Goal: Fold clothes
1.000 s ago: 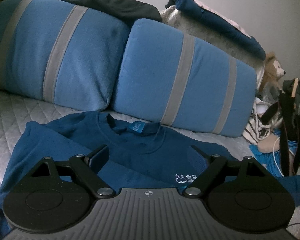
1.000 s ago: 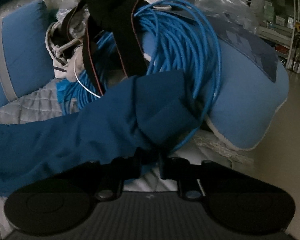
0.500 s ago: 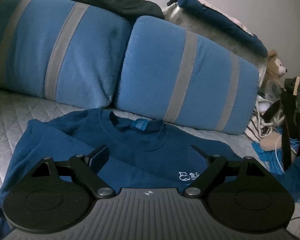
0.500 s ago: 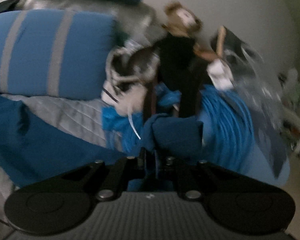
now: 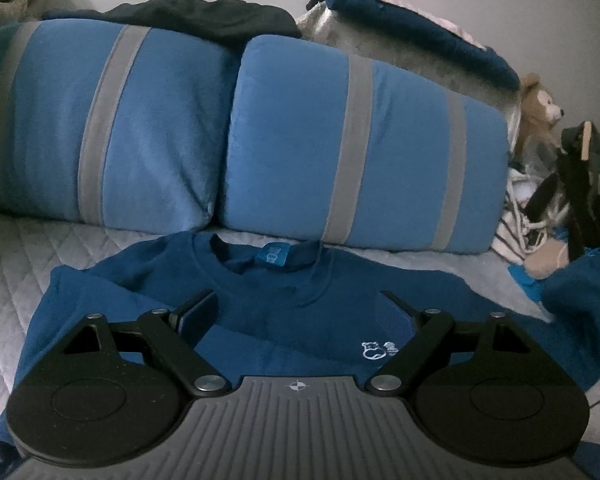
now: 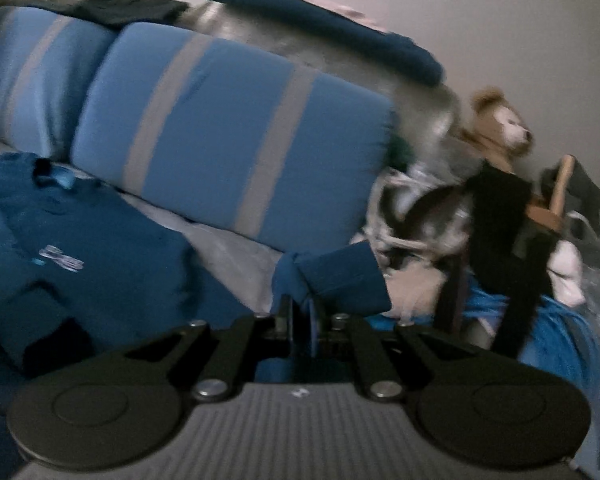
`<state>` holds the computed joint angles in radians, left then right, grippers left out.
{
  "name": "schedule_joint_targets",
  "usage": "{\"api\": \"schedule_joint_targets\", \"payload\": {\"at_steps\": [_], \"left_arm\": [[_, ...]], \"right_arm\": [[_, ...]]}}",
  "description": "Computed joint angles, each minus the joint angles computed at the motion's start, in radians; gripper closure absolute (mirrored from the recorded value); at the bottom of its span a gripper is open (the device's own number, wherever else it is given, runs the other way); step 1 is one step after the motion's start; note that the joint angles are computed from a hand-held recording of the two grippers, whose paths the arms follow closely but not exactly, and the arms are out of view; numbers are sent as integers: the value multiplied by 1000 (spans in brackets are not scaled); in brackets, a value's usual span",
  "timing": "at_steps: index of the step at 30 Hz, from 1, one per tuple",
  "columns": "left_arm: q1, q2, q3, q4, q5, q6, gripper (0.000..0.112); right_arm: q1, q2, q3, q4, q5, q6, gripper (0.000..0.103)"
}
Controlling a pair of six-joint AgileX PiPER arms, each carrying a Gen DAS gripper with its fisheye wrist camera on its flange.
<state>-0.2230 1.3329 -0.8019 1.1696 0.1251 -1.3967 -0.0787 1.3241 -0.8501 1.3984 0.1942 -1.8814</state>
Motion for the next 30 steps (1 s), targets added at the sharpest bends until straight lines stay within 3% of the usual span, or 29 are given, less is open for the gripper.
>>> {"api": "schedule_joint_targets", "payload": {"at_steps": [4,6,7,9,11,13,20,24,30], "left_arm": [[-4,20,-16,-58,23,58,26],[-4,24,-20,-67,30,69,26],[-3,24,-21,-67,32,69,26],[2,22,-19,-54,32,53,26],[6,22,-20,-44,32,36,26],[12,23,-22,-62,28,49,26],[18,29,-25,-73,24,65,26],[25,32,-30,-121,25,114,26],[33,41,-44,-217,29,205,26]], "right_arm": [[88,8,6,-40,4,21,95],[115,12,6,-121,39,82,89],[125,5,18,-126,51,64,73],[147,-14,49,-96,66,-18,63],[154,-27,66,-156,86,-14,37],[134,-35,73,-245,144,25,25],[69,2,25,-498,246,312,21],[-26,103,-109,-526,388,565,19],[-146,376,-401,-532,678,938,18]]}}
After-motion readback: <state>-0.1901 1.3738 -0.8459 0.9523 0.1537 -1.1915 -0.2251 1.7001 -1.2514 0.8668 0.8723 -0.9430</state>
